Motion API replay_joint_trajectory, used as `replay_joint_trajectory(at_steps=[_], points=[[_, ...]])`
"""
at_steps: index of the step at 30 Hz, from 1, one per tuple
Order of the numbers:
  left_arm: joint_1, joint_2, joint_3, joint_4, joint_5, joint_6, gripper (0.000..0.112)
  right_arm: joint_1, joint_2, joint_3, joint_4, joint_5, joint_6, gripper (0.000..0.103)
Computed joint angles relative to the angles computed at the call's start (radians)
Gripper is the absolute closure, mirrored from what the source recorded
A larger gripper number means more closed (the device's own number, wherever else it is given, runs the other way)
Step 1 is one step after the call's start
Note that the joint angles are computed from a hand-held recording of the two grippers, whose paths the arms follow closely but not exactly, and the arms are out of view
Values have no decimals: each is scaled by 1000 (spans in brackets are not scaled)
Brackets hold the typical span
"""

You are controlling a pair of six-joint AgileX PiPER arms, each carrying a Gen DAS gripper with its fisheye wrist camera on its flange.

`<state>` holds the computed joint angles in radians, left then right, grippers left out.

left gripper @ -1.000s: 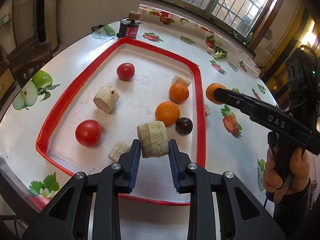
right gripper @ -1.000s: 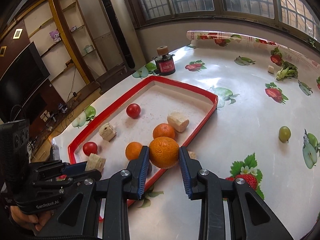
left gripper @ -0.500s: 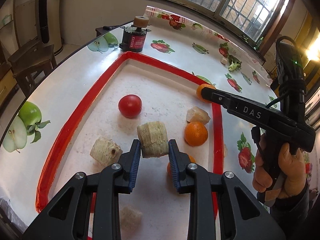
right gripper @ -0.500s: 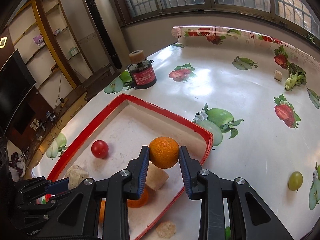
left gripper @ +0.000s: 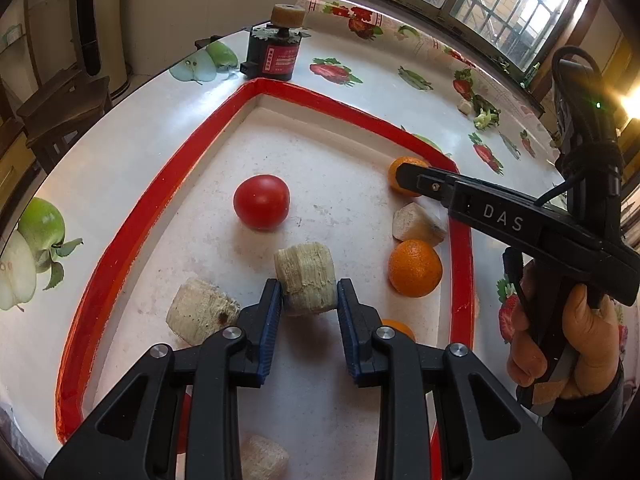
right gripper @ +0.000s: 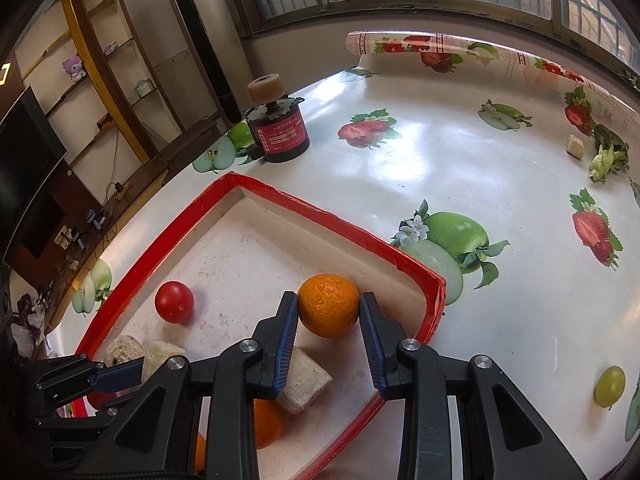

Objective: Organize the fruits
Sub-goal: 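Open right tool to drop orange in tray while left tool releases wooden cylinder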

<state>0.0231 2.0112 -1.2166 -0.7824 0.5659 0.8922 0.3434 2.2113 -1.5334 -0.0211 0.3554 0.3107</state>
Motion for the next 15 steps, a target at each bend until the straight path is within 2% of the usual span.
replay_joint_trajectory(at_steps=[3, 4, 5, 6, 8, 12, 15], points=[[-14, -14, 13, 39, -41, -54, 86, -1, -1, -1, 1, 5, 4, 66], [-18, -21, 18, 53, -52, -69, 85, -2, -5, 5, 9, -1, 1, 59], [-19, -24, 17, 57, -53, -78, 81, -2, -12, 16, 2, -11, 13, 54], [-15, -30, 22, 43, -50, -70, 78, 0, -20, 25, -16, -16, 34, 52], [-8, -51, 42, 19, -60, -55, 64, 1, -42, 50, -19, -30, 41, 51], [2, -89, 70, -17, -56, -29, 63, 4, -111, 130, -19, -67, 49, 48], [1, -123, 101, -30, -58, -9, 63, 6, -175, 206, -22, -101, 57, 42]])
